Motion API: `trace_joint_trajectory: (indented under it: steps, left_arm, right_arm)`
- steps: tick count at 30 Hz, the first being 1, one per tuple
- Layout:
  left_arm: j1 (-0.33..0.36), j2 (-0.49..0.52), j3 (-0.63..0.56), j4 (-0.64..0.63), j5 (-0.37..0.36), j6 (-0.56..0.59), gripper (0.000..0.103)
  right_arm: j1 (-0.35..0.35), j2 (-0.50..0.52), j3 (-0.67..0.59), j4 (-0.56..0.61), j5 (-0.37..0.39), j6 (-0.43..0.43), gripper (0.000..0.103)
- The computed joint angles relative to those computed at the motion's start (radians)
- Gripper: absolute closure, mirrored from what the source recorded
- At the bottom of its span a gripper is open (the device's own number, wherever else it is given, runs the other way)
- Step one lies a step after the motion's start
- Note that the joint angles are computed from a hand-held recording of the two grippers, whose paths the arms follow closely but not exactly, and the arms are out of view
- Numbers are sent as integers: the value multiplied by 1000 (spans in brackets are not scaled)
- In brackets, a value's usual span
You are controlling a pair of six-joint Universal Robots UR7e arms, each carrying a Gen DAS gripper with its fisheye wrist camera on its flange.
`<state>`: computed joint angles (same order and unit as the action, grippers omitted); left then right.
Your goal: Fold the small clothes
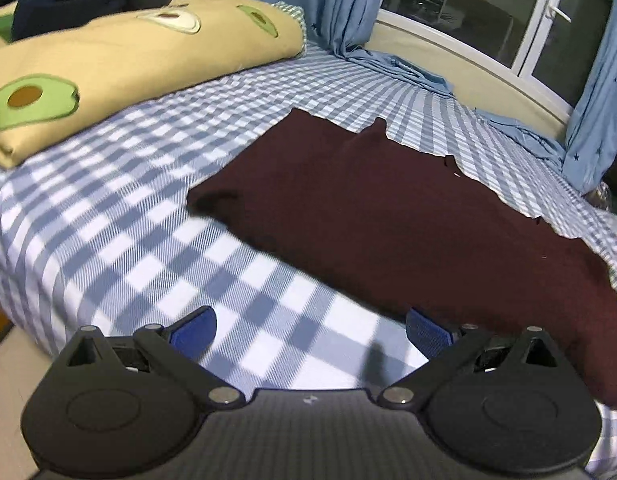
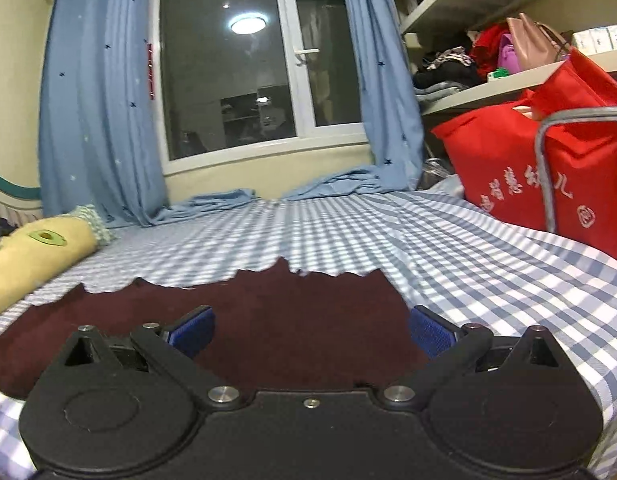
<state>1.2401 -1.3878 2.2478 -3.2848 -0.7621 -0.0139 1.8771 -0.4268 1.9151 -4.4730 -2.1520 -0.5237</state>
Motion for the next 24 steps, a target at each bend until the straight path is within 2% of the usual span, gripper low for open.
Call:
trace_joint_trajectory:
  steps: [2, 5, 13, 20, 24]
  left_arm:
    - [-12, -18, 14, 21, 0, -35, 1]
    - [-33, -34, 30, 43, 7, -65, 1]
    - [-80, -56, 63, 43, 10, -69, 1]
    - [-97, -102, 93, 85, -16, -133, 1]
    - [-113, -137, 119, 88, -4, -158, 1]
  right_arm:
    - [15, -1, 3, 12, -7, 0, 0]
    - [50, 12, -6, 32, -73, -7, 0]
    - [98, 19, 45, 151, -130, 118, 0]
    - [149, 22, 16, 392, -228, 252, 0]
    - [196, 35, -39, 480, -288, 255, 0]
